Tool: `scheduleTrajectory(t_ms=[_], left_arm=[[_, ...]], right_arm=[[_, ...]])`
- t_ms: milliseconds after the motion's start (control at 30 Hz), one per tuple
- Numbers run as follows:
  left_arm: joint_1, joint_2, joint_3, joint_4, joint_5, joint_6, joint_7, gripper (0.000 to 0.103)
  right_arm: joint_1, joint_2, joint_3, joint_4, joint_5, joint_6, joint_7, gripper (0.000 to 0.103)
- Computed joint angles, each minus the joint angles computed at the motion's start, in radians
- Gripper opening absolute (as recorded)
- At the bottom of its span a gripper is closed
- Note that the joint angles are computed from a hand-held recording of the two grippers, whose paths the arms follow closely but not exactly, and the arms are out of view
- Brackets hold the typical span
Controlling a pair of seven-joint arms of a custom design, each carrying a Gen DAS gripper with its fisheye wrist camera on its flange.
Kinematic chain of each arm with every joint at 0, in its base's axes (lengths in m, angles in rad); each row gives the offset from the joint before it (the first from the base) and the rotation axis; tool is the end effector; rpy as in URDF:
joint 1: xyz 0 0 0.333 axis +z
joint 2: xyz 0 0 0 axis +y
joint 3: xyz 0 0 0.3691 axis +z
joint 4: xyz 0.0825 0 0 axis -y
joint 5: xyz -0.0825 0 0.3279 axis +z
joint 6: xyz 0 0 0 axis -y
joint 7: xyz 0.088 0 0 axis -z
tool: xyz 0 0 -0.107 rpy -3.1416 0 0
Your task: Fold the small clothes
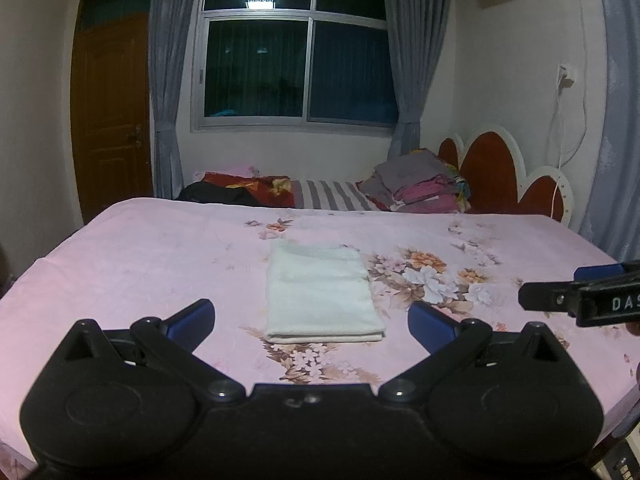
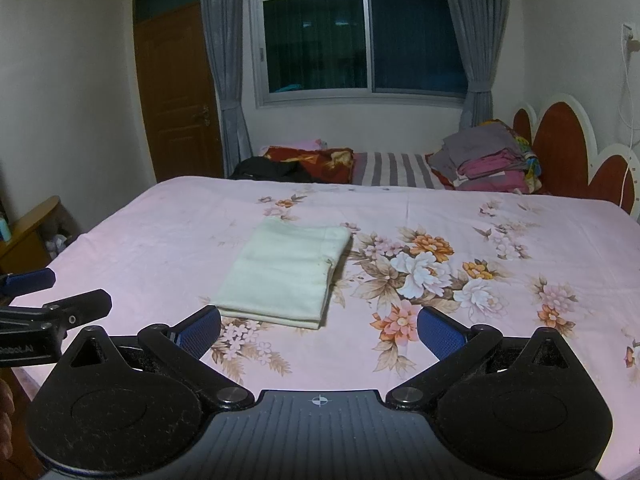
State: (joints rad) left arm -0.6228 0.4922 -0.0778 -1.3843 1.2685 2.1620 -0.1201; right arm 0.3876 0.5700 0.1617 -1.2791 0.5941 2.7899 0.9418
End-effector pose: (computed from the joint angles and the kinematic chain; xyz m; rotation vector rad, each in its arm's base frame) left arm 0.5742 -0.4157 0.5474 -1.7529 1.1764 -0.7862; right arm 0.6658 0.3292 0.5902 -1.9031 0.9472 -0.3641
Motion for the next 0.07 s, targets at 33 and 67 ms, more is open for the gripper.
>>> scheduleTrajectory(t_ms=[33, 67], left_arm=[[0.001, 0.002, -0.002, 0.004, -0.006, 0.000, 0.005, 0.102], [0.000, 0.003, -0.002, 0.005, -0.008, -0.001, 0.008, 0.103]], right_arm=[[0.000, 0.001, -0.001, 0.001, 0.000, -0.002, 0.001, 0.103], [-0.001, 0.001, 0.001, 0.001, 0.001, -0.003, -0.001, 0.103]])
